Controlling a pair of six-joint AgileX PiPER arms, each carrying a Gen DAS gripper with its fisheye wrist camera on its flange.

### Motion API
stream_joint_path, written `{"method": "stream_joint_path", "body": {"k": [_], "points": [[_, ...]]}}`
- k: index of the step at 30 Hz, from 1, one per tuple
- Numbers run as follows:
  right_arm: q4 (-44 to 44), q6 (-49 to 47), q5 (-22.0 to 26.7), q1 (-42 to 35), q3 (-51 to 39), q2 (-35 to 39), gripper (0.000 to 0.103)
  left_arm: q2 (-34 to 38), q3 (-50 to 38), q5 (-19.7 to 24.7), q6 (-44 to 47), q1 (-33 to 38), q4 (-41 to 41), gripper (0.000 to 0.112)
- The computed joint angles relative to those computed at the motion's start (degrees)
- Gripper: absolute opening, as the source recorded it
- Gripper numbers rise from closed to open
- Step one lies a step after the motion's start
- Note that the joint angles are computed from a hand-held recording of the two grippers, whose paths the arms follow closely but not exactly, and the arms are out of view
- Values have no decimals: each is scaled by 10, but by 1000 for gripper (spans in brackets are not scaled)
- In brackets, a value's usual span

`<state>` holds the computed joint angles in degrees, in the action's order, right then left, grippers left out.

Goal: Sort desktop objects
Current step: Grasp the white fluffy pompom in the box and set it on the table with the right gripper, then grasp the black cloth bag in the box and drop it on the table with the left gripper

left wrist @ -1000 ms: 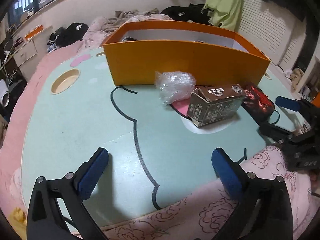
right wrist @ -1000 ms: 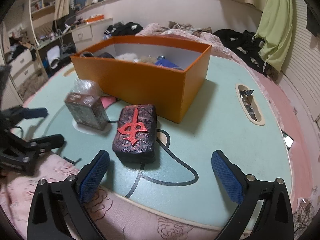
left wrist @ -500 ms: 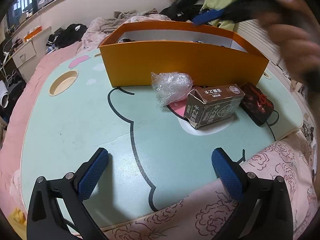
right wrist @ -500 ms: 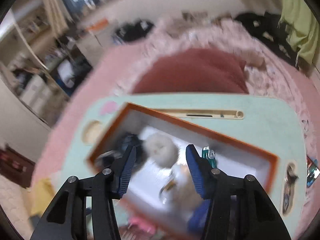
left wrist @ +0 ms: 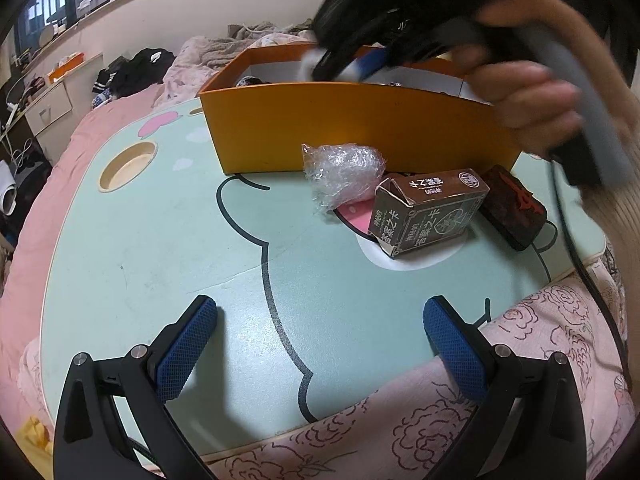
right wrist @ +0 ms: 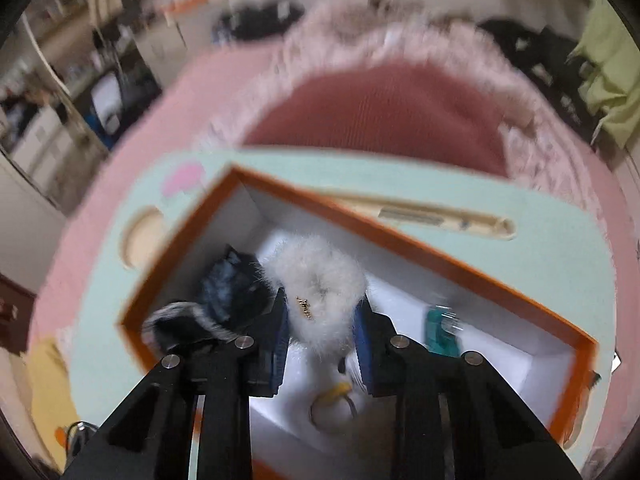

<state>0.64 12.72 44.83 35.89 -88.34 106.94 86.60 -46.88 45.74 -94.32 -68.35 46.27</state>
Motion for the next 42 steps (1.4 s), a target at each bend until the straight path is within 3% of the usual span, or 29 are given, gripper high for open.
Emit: {"method": "stream_joint_path", "body": {"k": [2, 4, 6, 9, 11, 17, 19, 21, 23, 25, 27, 31, 34, 35, 38, 42], "points": [[17, -11, -75, 0, 115, -103, 28, 2, -2, 1, 1, 0, -1, 103], [87, -75, -119, -5, 210, -195, 28, 0, -1, 0, 3, 2, -2, 103], [181, -158, -117, -15, 298, -285, 28, -2, -1, 0, 4, 4, -2, 103], [336, -291, -77, -53, 386, -353, 29, -2, -1, 1, 5, 5, -4, 103], [347, -293, -66, -53, 414, -353, 29, -3, 0, 0, 6, 6, -4, 103], [75, -44, -175, 28, 423, -298, 32, -4, 0, 0, 7, 6, -4, 103], [33, 1, -215, 34, 454, -322, 46, -4, 0, 1, 7, 6, -5, 103], [14, 24, -241, 48, 488, -369, 72, -4, 1, -2, 7, 10, -3, 103], [-87, 117, -263, 69, 540, -439, 78, -5, 3, -3, 8, 12, -3, 103], [-202, 227, -240, 99, 576, -503, 81, -5, 3, -4, 8, 13, -3, 103], [-316, 342, -185, 140, 597, -541, 84, -5, 3, -3, 8, 12, -3, 103], [-476, 542, -124, 203, 642, -541, 86, -6, 4, -3, 8, 12, -3, 103], [-488, 559, -154, 170, 647, -460, 87, -6, 4, -3, 8, 12, -3, 103], [-516, 579, -134, 178, 639, -441, 95, -4, 3, -1, 10, 12, -4, 103], [-494, 551, -158, 149, 645, -443, 103, -8, 4, 4, 3, 5, -4, 103], [-508, 563, -166, 146, 656, -448, 103, -7, 3, 9, 1, 2, -4, 103]]}}
